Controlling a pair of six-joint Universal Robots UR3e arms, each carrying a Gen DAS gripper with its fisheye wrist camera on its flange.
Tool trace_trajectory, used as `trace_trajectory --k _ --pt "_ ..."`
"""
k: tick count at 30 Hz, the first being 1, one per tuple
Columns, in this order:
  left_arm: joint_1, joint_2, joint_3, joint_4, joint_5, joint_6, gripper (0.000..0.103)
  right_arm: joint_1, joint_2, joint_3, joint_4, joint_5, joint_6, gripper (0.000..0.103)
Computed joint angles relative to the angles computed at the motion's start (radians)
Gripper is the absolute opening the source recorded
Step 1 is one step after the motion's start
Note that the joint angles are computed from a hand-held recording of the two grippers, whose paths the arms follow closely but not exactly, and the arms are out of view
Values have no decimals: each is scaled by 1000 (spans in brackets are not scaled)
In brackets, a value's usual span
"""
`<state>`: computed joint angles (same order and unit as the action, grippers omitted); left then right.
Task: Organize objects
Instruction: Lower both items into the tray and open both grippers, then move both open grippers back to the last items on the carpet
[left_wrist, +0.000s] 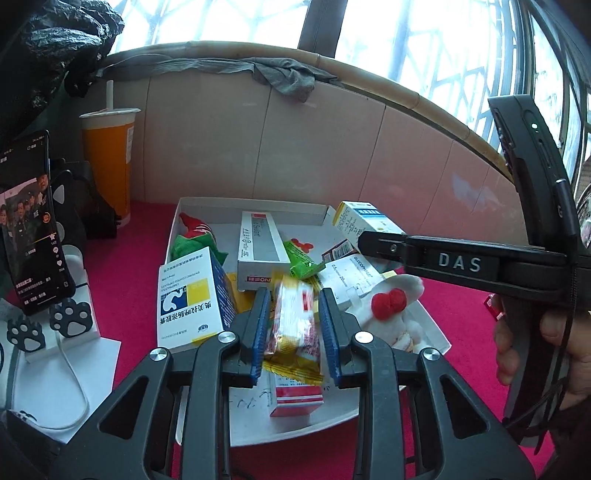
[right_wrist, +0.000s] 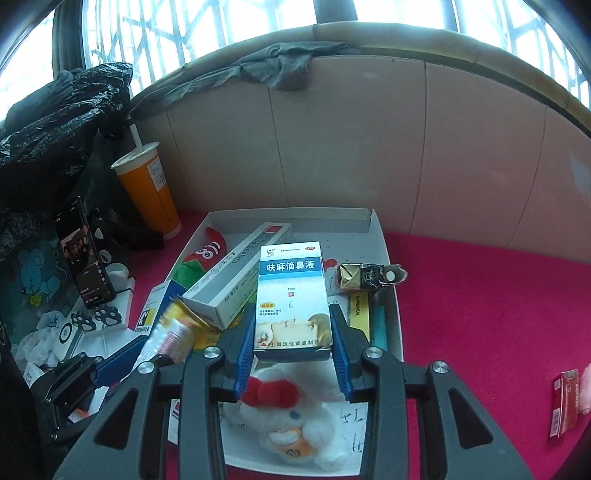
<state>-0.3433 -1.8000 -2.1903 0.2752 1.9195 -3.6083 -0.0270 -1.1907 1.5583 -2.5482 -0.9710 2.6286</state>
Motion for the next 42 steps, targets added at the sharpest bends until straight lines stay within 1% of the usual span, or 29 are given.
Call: trace_trajectory --k 2,4,5,6,7,9,10,12,15,17,19,24,25,26,27,30,34,37,39,42 --pt "11 4 -19 12 -1 -19 64 35 50 -65 25 -40 12 38" --pt "6 9 -35 14 28 -45 80 62 92 -114 31 -84 29 38" --pt "-1 13 -45 21 53 -60 81 67 96 -107 -1 -98 46 39" --pt "-9 18 -58 35 75 -74 82 63 92 -91 -34 -95 56 45" --pt "-14 25 -73 51 89 -86 83 50 80 -68 -58 -74 57 56" --pt "-20 40 -92 64 100 -110 88 14 38 0 -123 -30 59 69" --pt "-29 45 -91 60 107 -118 90 -8 12 42 -163 -9 63 70" --pt "-56 44 -77 46 131 -128 90 -54 -44 115 -205 33 61 71" --pt "-105 26 -40 25 159 -140 90 -132 -141 240 -241 104 29 76" --pt "-136 8 -4 -1 170 -135 90 -186 -205 328 -262 145 -4 78" --pt "-164 -12 36 -31 184 -123 90 -235 -261 397 -255 174 -47 79" --pt "-202 -38 106 -85 190 -109 91 -328 -341 487 -156 178 -168 82" --pt "-209 -42 118 -92 194 -106 92 -347 -348 504 -146 178 -184 84" --pt "-219 -49 131 -99 203 -104 98 -366 -353 521 -139 179 -198 85" --pt "-228 -55 145 -107 210 -100 103 -385 -355 533 -128 179 -211 89" --pt "-256 -81 194 -137 228 -85 103 -445 -347 548 -101 185 -232 103" --pt "-284 -116 259 -182 224 -65 103 -533 -305 543 -138 186 -219 103" --pt "-298 -145 302 -208 202 -57 103 -612 -238 495 -205 182 -165 103" --pt "-311 -171 344 -239 195 -47 103 -653 -157 419 -275 151 -106 103" --pt "-332 -220 428 -297 201 -24 103 -688 8 247 -387 53 16 103"
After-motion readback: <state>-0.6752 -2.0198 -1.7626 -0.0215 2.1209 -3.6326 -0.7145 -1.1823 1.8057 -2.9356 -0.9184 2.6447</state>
